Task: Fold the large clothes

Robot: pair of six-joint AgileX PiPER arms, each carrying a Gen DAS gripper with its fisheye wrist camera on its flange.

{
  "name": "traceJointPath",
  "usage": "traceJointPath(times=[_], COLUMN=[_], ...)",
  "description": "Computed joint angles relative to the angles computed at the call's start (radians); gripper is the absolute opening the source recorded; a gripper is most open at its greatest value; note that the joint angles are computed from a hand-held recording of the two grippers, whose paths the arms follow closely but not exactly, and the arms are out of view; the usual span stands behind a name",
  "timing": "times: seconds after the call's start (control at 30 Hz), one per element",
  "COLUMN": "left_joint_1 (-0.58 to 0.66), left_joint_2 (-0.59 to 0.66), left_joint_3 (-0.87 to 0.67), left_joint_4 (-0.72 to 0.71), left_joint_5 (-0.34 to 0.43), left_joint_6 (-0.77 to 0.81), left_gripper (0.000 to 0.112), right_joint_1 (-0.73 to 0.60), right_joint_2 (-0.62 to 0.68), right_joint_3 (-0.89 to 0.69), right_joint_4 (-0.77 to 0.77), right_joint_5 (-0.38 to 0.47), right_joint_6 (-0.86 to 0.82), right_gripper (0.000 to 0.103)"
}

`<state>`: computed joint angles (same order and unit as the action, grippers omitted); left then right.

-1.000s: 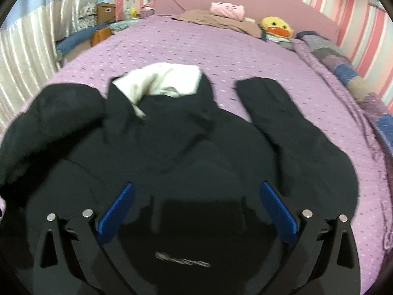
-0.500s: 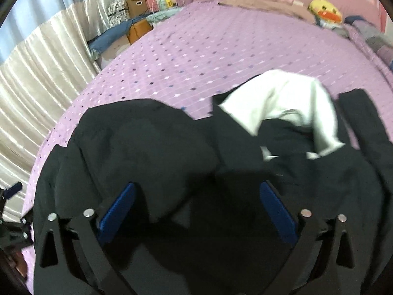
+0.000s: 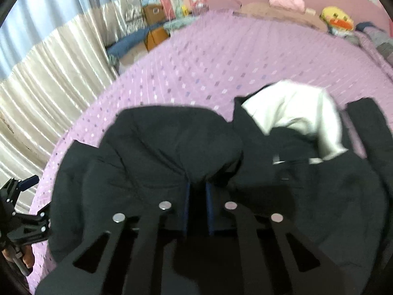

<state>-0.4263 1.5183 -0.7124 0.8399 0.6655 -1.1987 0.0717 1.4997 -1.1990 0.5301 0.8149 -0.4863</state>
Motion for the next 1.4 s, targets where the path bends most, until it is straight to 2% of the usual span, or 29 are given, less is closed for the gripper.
traceJointPath(times=[0.07, 0.1, 0.17, 0.23, 0.33, 0.37, 0.5, 0.6, 0.63, 0.7, 0.73, 0.9, 0.97, 1.03, 1.1, 1.2, 1.27, 1.33, 1.4], left_joint_1=[-0.03, -0.036, -0.069, -0.094, -0.123, -0.145, -0.168, -0.139, -0.126, -0.104, -0.09, 0.002, 0.03, 0.045, 0.044, 0.033, 0.02, 0.0, -0.029], left_joint_2=[-0.019, -0.015, -0.01, -0.011, 0.019, 0.022, 0.078, 0.005, -0.006, -0.029, -0.043, -0.069, -0.076, -0.089, -0.1, -0.111, -0.116, -0.128, -0.142], left_joint_3=[-0.02, -0.028, -0.055, -0.068, -0.105, -0.123, -0.154, -0.116, -0.104, -0.081, -0.068, -0.023, -0.012, -0.002, 0.012, 0.022, 0.028, 0.026, 0.021], left_joint_4=[-0.024, -0.022, -0.028, -0.032, -0.042, -0.06, -0.038, -0.054, -0.043, -0.035, -0.04, -0.097, -0.126, -0.142, -0.132, -0.127, -0.116, -0.116, -0.112], left_joint_5=[0.012, 0.008, 0.028, 0.036, 0.035, 0.053, 0.1, 0.122, 0.12, 0.119, 0.114, 0.048, 0.021, 0.007, 0.012, 0.037, 0.048, 0.063, 0.083], left_joint_6=[0.004, -0.002, -0.011, -0.02, -0.039, -0.038, -0.058, 0.005, 0.012, 0.026, 0.04, 0.093, 0.109, 0.119, 0.104, 0.094, 0.077, 0.064, 0.042], left_gripper=[0.093, 0.093, 0.093, 0.093, 0.093, 0.093, 0.093, 0.094, 0.094, 0.095, 0.095, 0.097, 0.097, 0.097, 0.097, 0.097, 0.097, 0.097, 0.097], right_joint_1=[-0.064, -0.105, -0.192, -0.347, -0.517, -0.53, -0.409, -0.297, -0.261, -0.191, -0.169, -0.038, -0.03, -0.017, 0.006, 0.045, 0.048, 0.016, -0.059], right_joint_2=[-0.085, -0.143, -0.223, -0.248, -0.175, -0.152, -0.077, -0.043, -0.017, 0.035, 0.044, 0.192, 0.254, 0.289, 0.284, 0.179, 0.053, -0.061, -0.183], right_joint_3=[0.038, 0.065, 0.101, 0.103, 0.066, 0.055, 0.008, -0.024, -0.051, -0.103, -0.117, -0.239, -0.273, -0.267, -0.24, -0.142, -0.056, 0.009, 0.061], right_joint_4=[0.006, -0.016, -0.036, 0.013, 0.09, 0.105, 0.059, 0.044, 0.046, 0.022, 0.017, -0.076, -0.04, -0.013, -0.014, -0.046, -0.07, -0.06, -0.04], right_joint_5=[0.018, 0.018, 0.018, 0.106, 0.249, 0.266, 0.242, 0.212, 0.209, 0.197, 0.196, 0.192, 0.211, 0.196, 0.165, 0.073, 0.001, -0.03, -0.012], right_joint_6=[-0.027, -0.034, -0.068, -0.138, -0.219, -0.247, -0.183, -0.124, -0.1, -0.03, -0.01, 0.146, 0.172, 0.18, 0.183, 0.156, 0.137, 0.104, 0.063], right_gripper=[0.006, 0.0, 0.0, 0.0, 0.0, 0.0, 0.003, 0.005, 0.011, 0.067, 0.071, 0.071, 0.071, 0.063, 0.032, 0.02, 0.016, 0.014, 0.014])
